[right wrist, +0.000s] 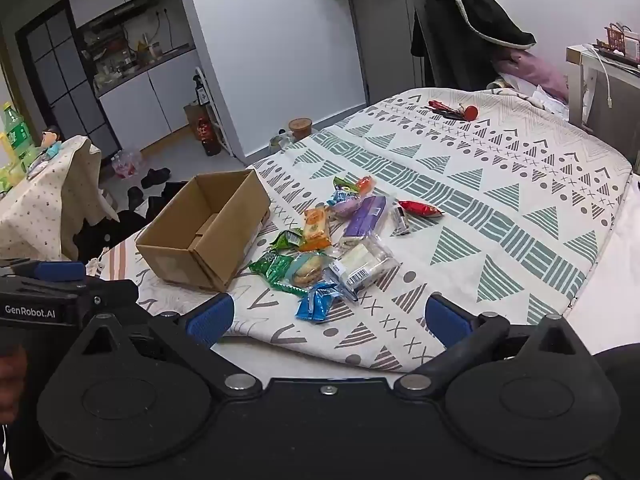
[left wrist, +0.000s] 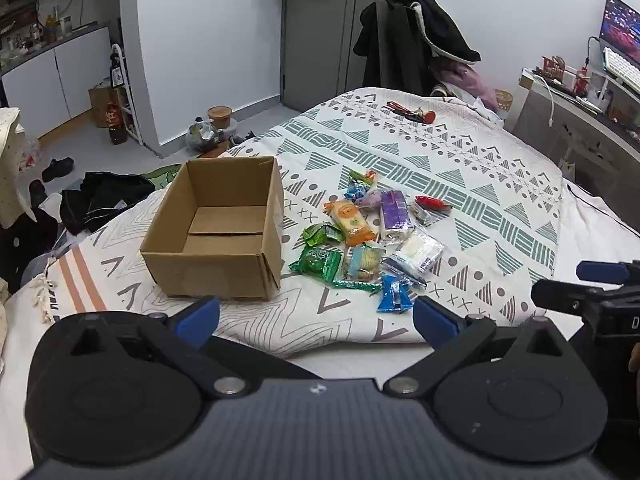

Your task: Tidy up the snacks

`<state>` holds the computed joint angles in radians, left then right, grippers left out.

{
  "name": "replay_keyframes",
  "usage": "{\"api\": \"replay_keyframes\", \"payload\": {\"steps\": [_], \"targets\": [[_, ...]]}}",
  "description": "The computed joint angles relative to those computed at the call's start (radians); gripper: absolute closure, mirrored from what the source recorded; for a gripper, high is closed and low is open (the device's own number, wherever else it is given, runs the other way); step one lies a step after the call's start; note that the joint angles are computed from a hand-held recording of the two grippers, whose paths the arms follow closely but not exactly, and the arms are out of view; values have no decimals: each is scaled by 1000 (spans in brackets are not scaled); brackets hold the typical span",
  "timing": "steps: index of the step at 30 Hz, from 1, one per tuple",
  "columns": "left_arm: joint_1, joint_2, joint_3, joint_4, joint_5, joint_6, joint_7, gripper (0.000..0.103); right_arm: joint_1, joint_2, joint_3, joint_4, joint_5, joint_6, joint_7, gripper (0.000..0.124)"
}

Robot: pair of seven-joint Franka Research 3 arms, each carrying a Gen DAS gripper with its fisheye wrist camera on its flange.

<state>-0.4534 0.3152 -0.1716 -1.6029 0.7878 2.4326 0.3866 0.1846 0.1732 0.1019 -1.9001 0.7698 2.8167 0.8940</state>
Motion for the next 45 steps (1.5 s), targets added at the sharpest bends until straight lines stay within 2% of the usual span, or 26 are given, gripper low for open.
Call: {"api": "replay_keyframes", "payload": {"steps": [13,24,45], "targets": [[-4,4,-1,13,-4,-14,10,1,-11,1,2,15,50,-15,-28,21],[4,6,-1,5,-17,4,14,1,-11,4,7,9,88,-12,-51,21],[-5,22,6,18,-17,7,16,1,-8,10,4,12,69,-13,-30,21]]}}
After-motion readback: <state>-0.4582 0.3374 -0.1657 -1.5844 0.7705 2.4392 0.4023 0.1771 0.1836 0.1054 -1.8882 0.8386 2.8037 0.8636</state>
